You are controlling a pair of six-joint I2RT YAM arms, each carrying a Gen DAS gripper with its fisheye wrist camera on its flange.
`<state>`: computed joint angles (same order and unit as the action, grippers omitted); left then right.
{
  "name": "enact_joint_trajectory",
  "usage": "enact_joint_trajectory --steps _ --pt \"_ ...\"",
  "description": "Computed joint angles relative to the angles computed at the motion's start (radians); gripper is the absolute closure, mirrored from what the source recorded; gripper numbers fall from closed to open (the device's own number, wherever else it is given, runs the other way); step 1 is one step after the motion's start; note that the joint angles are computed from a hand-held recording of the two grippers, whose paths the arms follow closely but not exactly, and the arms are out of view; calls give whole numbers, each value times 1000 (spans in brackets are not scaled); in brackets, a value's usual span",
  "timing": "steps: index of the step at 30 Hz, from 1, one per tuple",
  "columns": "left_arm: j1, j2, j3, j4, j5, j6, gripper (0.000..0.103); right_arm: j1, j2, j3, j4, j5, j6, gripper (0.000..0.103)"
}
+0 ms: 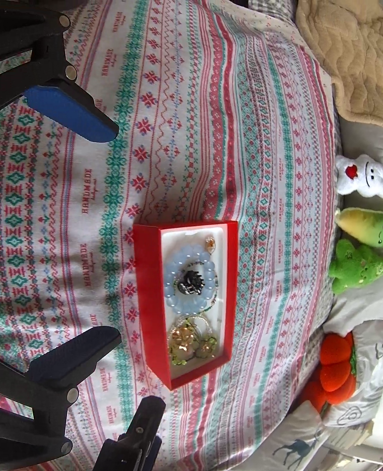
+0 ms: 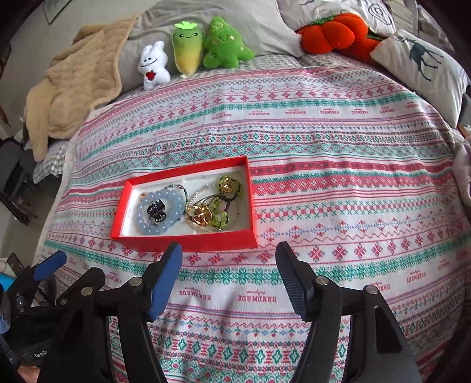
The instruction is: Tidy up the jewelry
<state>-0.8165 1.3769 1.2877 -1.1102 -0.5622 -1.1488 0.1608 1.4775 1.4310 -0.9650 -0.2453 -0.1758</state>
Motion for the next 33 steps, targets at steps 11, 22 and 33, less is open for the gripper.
enact_joint_trajectory --steps 11,22,33 --pt "-126 58 54 -202 -88 -187 1 -1 -199 -201 97 125 -63 0" --pt "-122 41 -10 -158 -64 -200 1 53 -231 -269 82 120 -88 0" --pt "-131 48 -16 -160 -55 -213 1 55 -210 -276 68 117 -75 0"
